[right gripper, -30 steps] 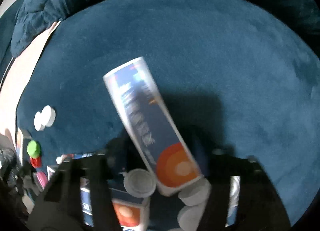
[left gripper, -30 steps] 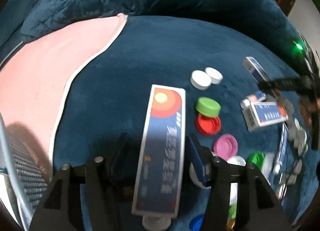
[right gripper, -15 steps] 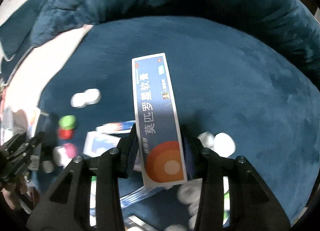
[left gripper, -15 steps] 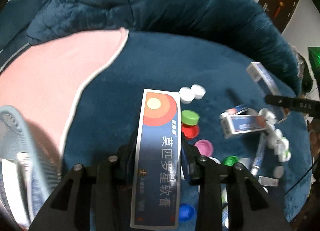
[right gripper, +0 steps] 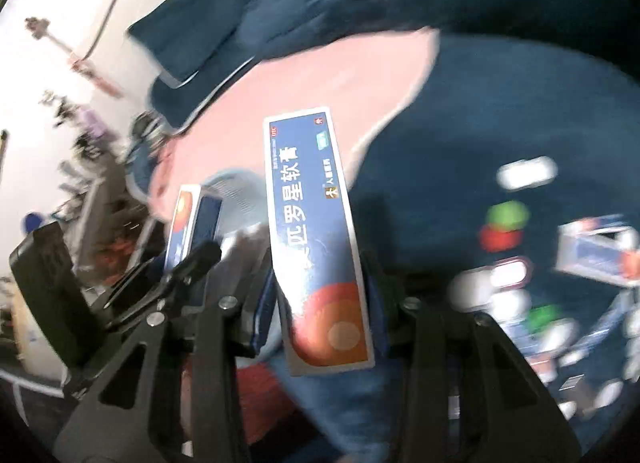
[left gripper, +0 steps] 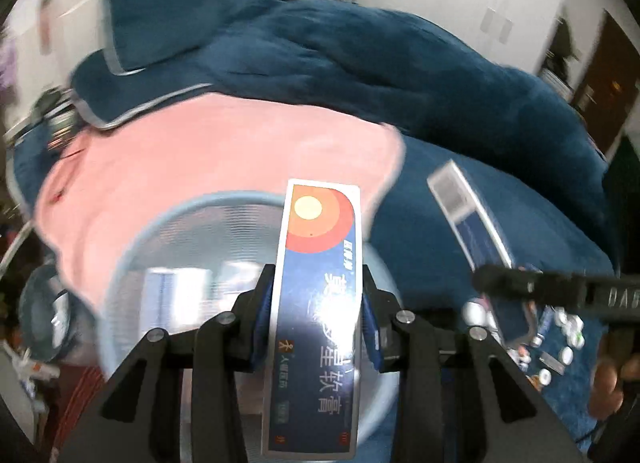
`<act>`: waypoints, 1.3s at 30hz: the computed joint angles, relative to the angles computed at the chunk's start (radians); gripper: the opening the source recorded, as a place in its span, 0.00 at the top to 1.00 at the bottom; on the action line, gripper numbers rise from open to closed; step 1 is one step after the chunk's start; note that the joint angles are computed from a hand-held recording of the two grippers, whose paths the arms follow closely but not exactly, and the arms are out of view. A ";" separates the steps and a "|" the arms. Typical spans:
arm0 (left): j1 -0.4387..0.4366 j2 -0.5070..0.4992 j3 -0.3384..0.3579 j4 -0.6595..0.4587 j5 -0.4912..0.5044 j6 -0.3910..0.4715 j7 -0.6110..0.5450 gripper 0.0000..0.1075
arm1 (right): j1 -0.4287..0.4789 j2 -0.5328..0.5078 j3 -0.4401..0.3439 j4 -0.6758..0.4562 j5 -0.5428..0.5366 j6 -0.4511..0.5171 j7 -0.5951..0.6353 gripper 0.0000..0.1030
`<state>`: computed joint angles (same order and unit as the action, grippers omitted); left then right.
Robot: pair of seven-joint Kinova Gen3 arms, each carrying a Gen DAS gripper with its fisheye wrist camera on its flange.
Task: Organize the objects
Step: 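Carry both boxes over the blue basket and release them inside, then move both open grippers back over the caps and tubes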
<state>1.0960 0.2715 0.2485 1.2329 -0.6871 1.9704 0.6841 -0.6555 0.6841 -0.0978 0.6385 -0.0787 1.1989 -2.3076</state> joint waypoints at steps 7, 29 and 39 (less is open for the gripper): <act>0.076 -0.104 -0.027 0.191 0.143 -0.068 0.247 0.62 | 0.010 0.109 -0.061 -0.071 -0.143 -0.056 -0.081 0.59; 0.005 0.037 0.024 0.011 0.073 -0.052 0.046 0.08 | -0.082 -0.031 0.033 0.034 0.047 0.199 -0.098 0.00; 0.017 0.151 -0.067 -0.165 -0.073 -0.216 -0.254 0.05 | -0.009 -0.305 0.024 0.440 0.137 0.079 -0.223 0.00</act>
<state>1.1127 0.4226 0.1814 1.0679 -0.7602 1.7540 0.4304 -0.6647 0.3795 -0.0742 1.0785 0.0583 1.2776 -2.5306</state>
